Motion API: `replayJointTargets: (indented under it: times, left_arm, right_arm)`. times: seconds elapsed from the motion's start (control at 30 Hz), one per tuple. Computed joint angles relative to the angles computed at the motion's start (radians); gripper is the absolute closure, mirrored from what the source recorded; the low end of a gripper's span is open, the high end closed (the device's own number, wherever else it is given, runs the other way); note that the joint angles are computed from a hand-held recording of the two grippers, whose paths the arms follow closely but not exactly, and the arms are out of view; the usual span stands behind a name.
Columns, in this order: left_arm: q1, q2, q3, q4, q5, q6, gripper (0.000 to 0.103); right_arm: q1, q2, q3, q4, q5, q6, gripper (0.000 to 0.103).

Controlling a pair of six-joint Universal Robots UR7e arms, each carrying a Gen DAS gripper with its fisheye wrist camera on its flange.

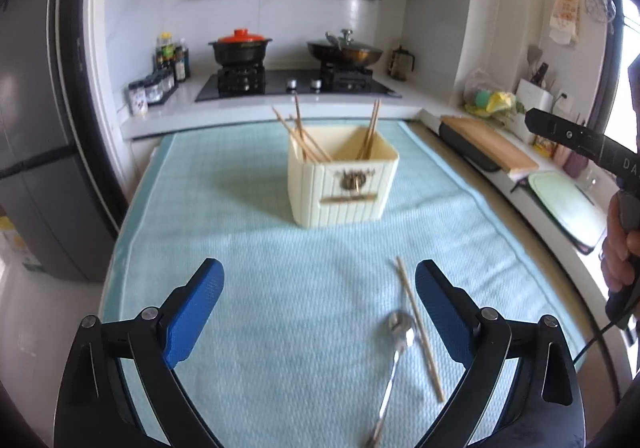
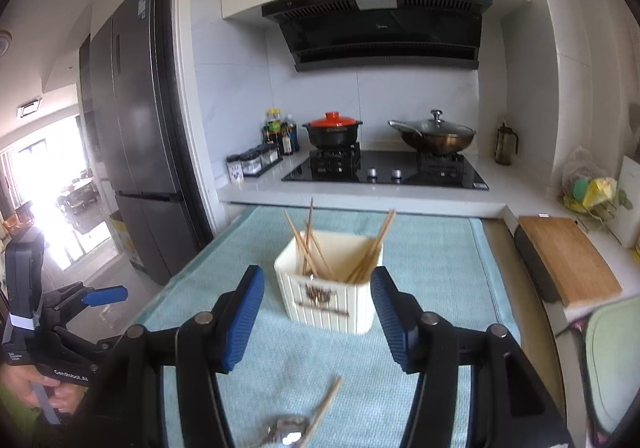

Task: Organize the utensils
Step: 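Move both tools back toward the steel spoon and last chopstick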

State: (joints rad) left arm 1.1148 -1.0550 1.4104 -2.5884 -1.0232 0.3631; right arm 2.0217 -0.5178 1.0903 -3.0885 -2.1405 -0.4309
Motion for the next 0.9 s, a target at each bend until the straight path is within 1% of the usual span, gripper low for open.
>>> replayJointTargets:
  times: [0.07,0.13,0.2,0.23,0.3,0.37,0.47,0.63,0.73,0.9]
  left_arm:
    - [-0.004,-0.033,0.103,-0.044,0.025,-0.017,0.006]
    - [-0.008,-0.045,0.172,-0.087,0.048,-0.016,0.006]
    - [-0.007,-0.042,0.205,-0.099,0.055,-0.024,0.006]
    - [-0.003,-0.037,0.211,-0.094,0.045,-0.032,0.006]
    - [0.006,-0.024,0.204,-0.054,0.021,-0.049,0.006]
    - [0.010,-0.005,0.190,-0.022,0.012,-0.040,0.006]
    - [0.005,0.018,0.185,-0.009,0.031,-0.011,0.006]
    - [0.004,0.058,0.157,0.005,0.050,-0.013,0.006]
    - [0.006,0.082,0.136,0.023,0.074,-0.015,0.006]
    - [0.012,0.101,0.116,0.040,0.087,-0.010,0.006]
  right_arm:
    - [-0.002,-0.041,0.138,-0.069,-0.038,0.030,0.047]
    - [-0.009,-0.073,0.255,-0.119,-0.062,0.077,0.047]
    - [-0.015,-0.090,0.350,-0.177,-0.100,0.120,0.047]
    - [-0.019,-0.095,0.387,-0.196,-0.121,0.141,0.047]
    - [-0.029,-0.102,0.442,-0.193,-0.158,0.177,0.047]
    - [-0.036,-0.109,0.483,-0.176,-0.190,0.200,0.047]
    - [-0.041,-0.129,0.540,-0.200,-0.211,0.211,0.047]
    - [-0.056,-0.160,0.577,-0.200,-0.203,0.254,0.047]
    - [-0.062,-0.163,0.573,-0.199,-0.192,0.256,0.047]
    - [-0.071,-0.162,0.571,-0.191,-0.171,0.279,0.047]
